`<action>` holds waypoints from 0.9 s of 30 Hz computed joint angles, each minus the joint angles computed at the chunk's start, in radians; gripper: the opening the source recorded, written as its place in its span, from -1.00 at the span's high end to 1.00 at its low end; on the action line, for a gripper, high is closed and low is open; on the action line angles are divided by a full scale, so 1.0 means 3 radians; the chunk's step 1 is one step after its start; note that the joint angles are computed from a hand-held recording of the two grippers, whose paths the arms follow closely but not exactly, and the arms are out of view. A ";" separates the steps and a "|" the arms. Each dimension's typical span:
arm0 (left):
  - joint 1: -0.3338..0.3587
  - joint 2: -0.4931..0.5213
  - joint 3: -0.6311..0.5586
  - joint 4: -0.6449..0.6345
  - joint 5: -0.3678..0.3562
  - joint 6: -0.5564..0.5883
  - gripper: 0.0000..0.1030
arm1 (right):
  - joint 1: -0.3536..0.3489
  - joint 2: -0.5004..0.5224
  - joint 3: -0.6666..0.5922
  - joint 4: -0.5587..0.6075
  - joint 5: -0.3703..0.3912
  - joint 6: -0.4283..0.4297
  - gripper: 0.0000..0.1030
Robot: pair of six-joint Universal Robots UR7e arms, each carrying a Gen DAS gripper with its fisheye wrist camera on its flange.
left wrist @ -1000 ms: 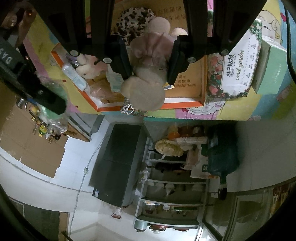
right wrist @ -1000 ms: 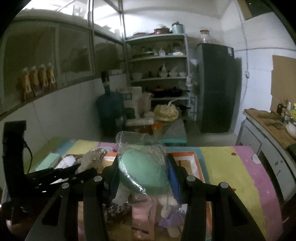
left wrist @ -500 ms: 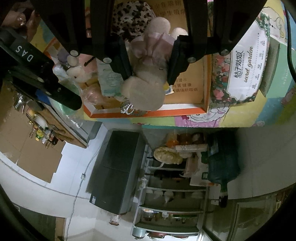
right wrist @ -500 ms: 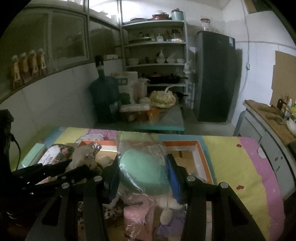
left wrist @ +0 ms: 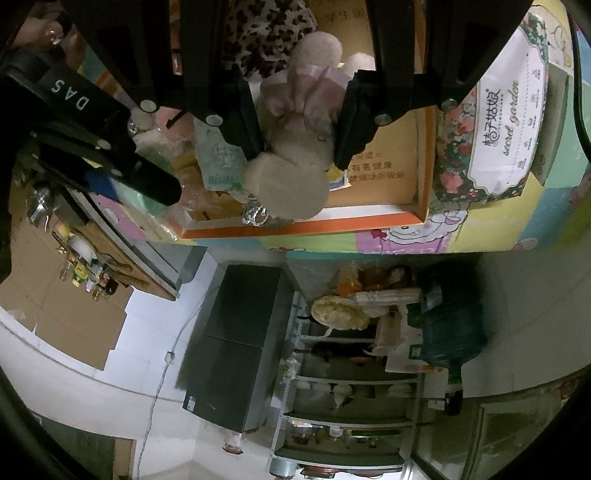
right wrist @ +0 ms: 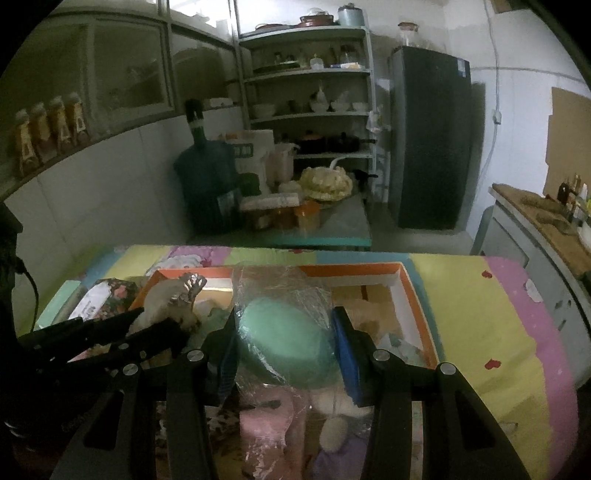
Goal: Organize soft objects
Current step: 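Lower the plush bear and bagged green item into the tray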
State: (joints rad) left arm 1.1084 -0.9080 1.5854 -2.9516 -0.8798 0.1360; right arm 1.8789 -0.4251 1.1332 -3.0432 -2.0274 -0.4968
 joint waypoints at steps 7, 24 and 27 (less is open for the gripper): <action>0.0017 0.0012 -0.0016 0.0031 -0.0122 0.0064 0.16 | -0.0030 0.0040 -0.0072 0.0190 -0.0016 0.0088 0.06; 0.0055 -0.0069 0.0037 -0.0084 -0.0389 0.0067 -0.36 | -0.0091 0.0000 -0.0031 0.0235 0.0140 0.0221 -0.22; 0.0036 -0.0084 0.0065 -0.0151 -0.0370 0.0110 -0.36 | -0.0090 -0.0034 0.0029 0.0162 0.0177 0.0207 -0.29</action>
